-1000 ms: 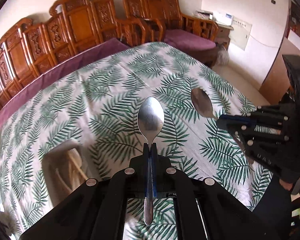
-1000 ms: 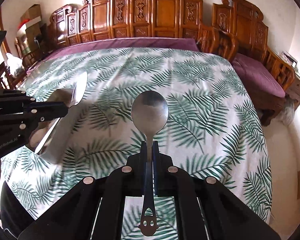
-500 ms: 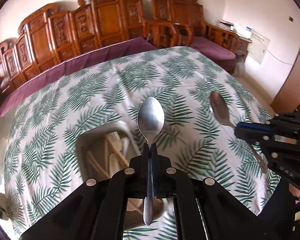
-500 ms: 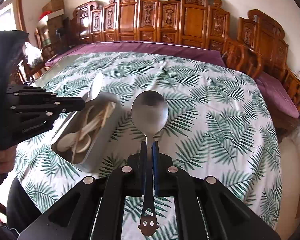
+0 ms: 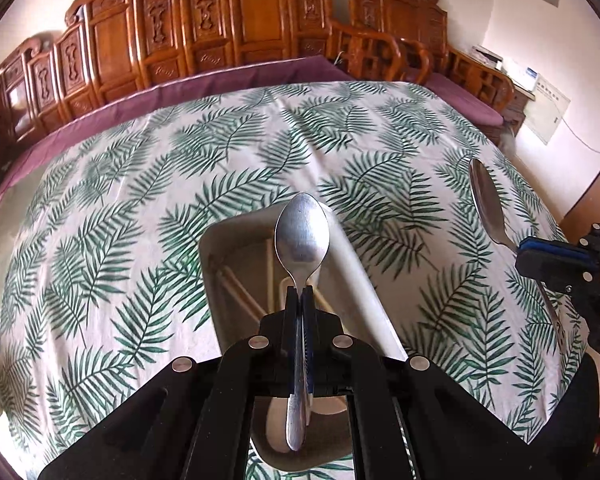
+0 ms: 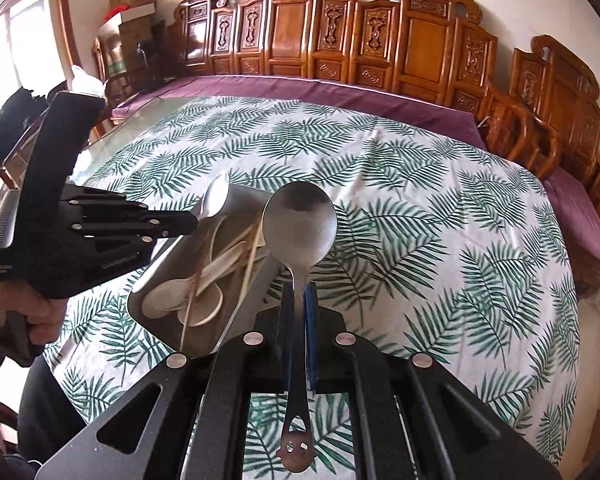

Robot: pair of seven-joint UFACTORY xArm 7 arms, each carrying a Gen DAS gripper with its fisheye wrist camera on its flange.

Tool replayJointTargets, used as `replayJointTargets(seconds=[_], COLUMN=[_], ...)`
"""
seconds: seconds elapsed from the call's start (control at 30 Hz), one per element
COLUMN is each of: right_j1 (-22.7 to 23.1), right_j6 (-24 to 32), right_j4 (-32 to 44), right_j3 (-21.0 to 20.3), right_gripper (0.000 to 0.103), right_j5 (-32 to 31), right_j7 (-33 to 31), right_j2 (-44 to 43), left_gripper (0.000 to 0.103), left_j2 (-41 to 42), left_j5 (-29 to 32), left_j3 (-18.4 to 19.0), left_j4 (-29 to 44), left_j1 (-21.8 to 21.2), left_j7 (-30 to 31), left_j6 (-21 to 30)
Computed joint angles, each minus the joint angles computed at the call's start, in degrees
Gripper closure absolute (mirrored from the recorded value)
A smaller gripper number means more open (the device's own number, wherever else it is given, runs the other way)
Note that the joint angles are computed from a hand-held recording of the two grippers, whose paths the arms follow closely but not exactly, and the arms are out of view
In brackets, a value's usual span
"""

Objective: Organize utensils
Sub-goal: 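Carry the metal spoon to the tray with the left gripper while the right carries its spoon there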

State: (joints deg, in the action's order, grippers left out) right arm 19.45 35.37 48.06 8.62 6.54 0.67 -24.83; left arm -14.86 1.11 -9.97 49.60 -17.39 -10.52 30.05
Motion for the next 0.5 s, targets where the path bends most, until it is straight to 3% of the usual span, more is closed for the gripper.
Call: replayJointTargets(seconds=[0.5], right_j1=[1.70], right_j6=[-1.26], right_j4=[5.01], right_j3=[1.89], right_gripper=[0.096], right_j5=[-0.64], right_j7=[2.06], right_j2=[6.57], left_gripper=[0.101], left_j2=[-2.17], left_j5=[-2.95], left_j3=[1.88], left_j4=[-2.90], left_j1=[0.59], left_j7=[2.70], left_j6=[-2.74])
